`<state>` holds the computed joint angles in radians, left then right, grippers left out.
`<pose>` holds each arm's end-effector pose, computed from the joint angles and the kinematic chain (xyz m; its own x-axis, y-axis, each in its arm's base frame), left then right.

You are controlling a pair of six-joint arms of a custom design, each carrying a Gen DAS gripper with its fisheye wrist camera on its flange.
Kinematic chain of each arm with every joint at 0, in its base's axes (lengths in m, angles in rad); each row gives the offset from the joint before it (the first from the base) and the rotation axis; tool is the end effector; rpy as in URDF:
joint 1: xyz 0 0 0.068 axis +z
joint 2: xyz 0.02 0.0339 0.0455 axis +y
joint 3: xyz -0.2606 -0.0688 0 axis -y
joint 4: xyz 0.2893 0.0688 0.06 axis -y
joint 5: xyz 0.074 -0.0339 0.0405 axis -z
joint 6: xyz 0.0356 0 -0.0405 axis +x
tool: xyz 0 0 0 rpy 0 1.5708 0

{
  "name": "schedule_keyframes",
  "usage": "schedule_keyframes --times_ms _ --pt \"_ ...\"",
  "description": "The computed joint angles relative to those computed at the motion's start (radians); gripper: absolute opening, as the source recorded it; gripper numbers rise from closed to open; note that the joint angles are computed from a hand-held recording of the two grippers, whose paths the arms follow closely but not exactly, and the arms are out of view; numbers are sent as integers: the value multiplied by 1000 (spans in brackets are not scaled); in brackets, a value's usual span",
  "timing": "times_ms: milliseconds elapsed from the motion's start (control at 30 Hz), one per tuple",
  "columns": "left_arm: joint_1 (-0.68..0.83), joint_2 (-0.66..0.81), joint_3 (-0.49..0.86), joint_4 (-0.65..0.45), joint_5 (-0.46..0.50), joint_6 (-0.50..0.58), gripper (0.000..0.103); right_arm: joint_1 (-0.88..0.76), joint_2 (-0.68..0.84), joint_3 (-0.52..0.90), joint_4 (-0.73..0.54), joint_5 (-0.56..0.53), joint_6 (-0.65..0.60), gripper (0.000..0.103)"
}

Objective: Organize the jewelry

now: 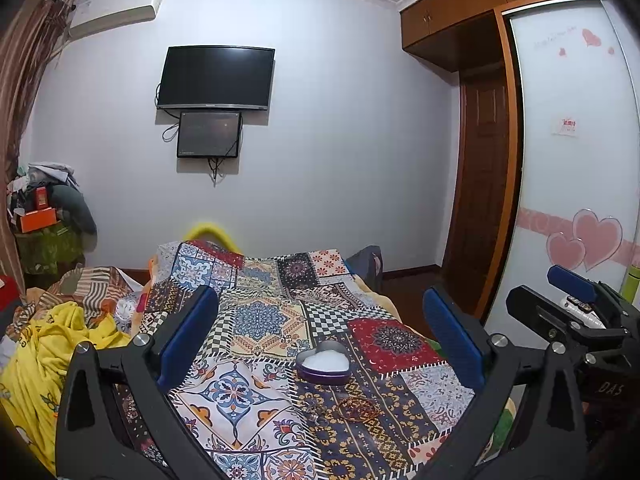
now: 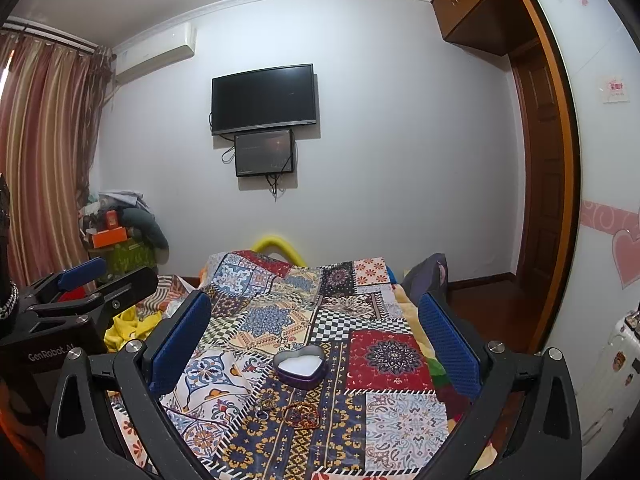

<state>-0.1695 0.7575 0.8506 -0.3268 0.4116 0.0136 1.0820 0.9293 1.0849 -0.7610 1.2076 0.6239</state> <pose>0.2113 -0.0506 0.3545 -0.2209 0.0505 -0.9740 0.5413 0.8371 -0.0794 0.1288 0.1714 0.3771 -0.1893 0.0861 -0.9781 0.1945 0.9797 0.0486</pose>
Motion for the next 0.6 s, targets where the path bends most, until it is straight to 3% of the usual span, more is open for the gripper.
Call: schedule_keyframes --times_ms 600 --pt "-10 6 2 3 -9 -3 103 0 9 3 -7 0 12 103"
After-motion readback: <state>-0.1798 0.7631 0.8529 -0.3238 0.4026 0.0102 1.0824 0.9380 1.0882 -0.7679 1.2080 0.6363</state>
